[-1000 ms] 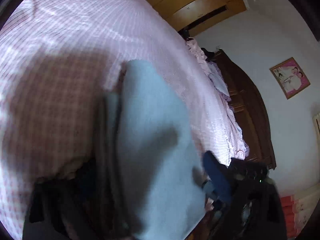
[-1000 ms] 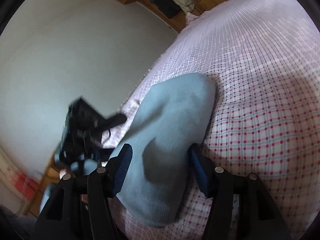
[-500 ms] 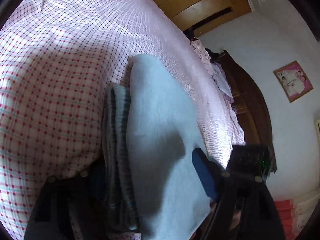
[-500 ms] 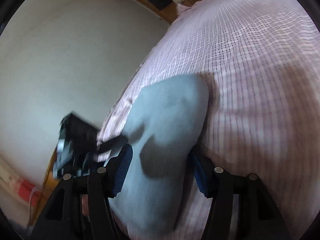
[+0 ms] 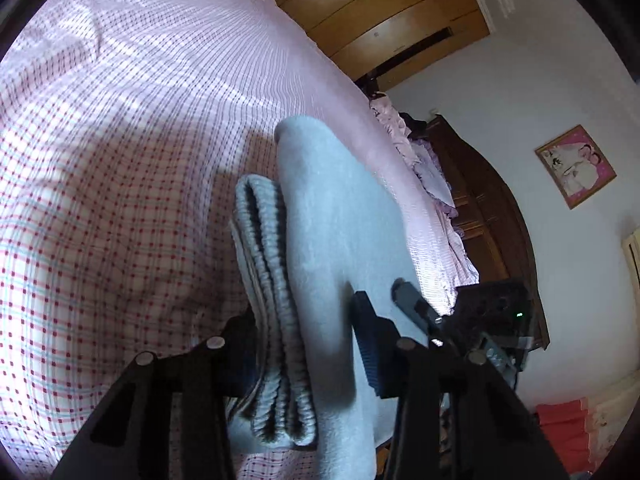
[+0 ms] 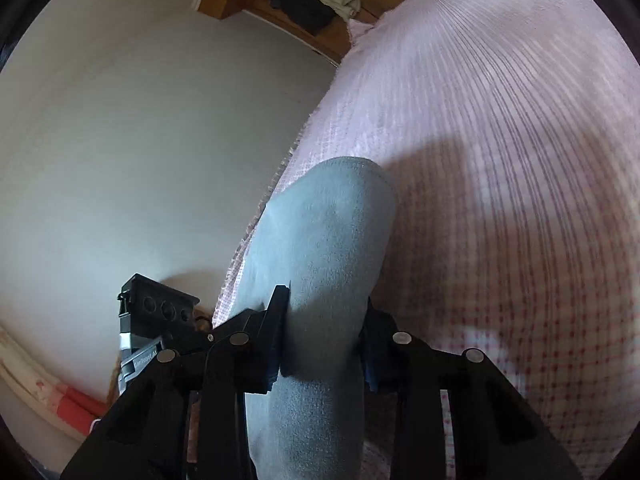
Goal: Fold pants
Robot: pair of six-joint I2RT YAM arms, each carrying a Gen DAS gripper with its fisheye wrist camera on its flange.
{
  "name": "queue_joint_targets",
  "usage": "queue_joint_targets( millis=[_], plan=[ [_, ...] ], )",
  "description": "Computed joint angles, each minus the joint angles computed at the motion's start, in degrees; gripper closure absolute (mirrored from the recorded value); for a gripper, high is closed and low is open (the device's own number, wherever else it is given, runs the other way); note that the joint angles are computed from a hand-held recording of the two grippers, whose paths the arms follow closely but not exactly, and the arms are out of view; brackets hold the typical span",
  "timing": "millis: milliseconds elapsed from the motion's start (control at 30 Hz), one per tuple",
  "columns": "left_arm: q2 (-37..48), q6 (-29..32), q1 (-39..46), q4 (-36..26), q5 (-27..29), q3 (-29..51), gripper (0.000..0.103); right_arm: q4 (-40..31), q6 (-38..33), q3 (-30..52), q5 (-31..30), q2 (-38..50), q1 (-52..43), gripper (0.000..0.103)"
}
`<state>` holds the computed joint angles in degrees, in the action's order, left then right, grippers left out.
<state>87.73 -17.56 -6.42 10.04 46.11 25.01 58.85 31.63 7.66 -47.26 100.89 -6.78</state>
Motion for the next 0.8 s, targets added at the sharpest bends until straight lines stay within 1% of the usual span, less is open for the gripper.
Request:
queue_joint_targets(
  millis=[33, 100, 167, 200, 267, 333, 367, 433, 500, 533, 567, 667, 733, 800],
  plan=[
    [-0.36, -0.58, -0.07, -1.12, 0.05, 0.74, 0.06, -5.33, -0.84, 0.97, 0.46, -3.94, 0.34, 0.078],
    [-1.14, -2.36, -1.28, -2.49, -0.47, 2.18, 0.06, -11.17, -2.32, 2.03, 0.09, -7.82, -0.34, 0.078],
    [-3.36, -3.31, -3.04, -4.94, -1.76, 3.66, 0.06, -19.33, -4.79, 4.46, -1.21, -11.96, -2.23, 0.078],
    [-4.29, -3.65, -4.29, -6.07, -2.77, 4.53, 0.06, -21.68, -6.61, 5.74, -2.45, -11.67, -4.01, 0.078],
    [-5.86, -4.81, -7.29, -7.71, -5.21, 6.11, 0.06, -28.76, -9.58, 7.88, -4.27, -14.22, -6.96, 0.078],
    [-5.61, -6.68, -10.24, -8.14, -7.25, 8.22, 0.06, -35.07, -13.03, 10.29, -6.46, -15.44, -10.65, 0.078],
    [-4.86, -7.75, -11.98, -8.0, -8.24, 9.49, 0.06, -37.07, -14.8, 10.69, -7.43, -15.7, -12.33, 0.078],
    [-2.59, -10.26, -15.92, -6.52, -10.98, 12.05, 0.06, -42.53, -19.48, 13.23, -9.43, -14.98, -16.5, 0.078],
    [-0.75, -11.19, -19.61, -3.3, -14.56, 12.31, 0.059, -48.4, -25.1, 16.21, -11.1, -12.88, -20.66, 0.077],
    [1.21, -11.55, -22.1, -2.14, -17.03, 13.51, 0.059, -52.41, -29.23, 18.78, -11.69, -10.52, -23.46, 0.077],
    [4.17, -12.46, -24.66, -0.97, -19.03, 15.37, 0.059, -54.6, -31.35, 19.88, -11.74, -9.58, -24.97, 0.077],
    [12.69, -14.57, -30.44, 1.67, -22.57, 21.23, 0.059, -62.91, -39.67, 26.6, -11.95, -3.3, -31.06, 0.077],
    [18.34, -16.1, -33.62, 2.97, -24.17, 26.05, 0.059, -69.1, -45.54, 32.73, -12.43, 2.32, -35.45, 0.077],
    [22.15, -16.91, -35.65, 2.98, -25.07, 29.8, 0.059, -73.22, -48.95, 37.38, -12.53, 6.46, -38.11, 0.077]
  ],
)
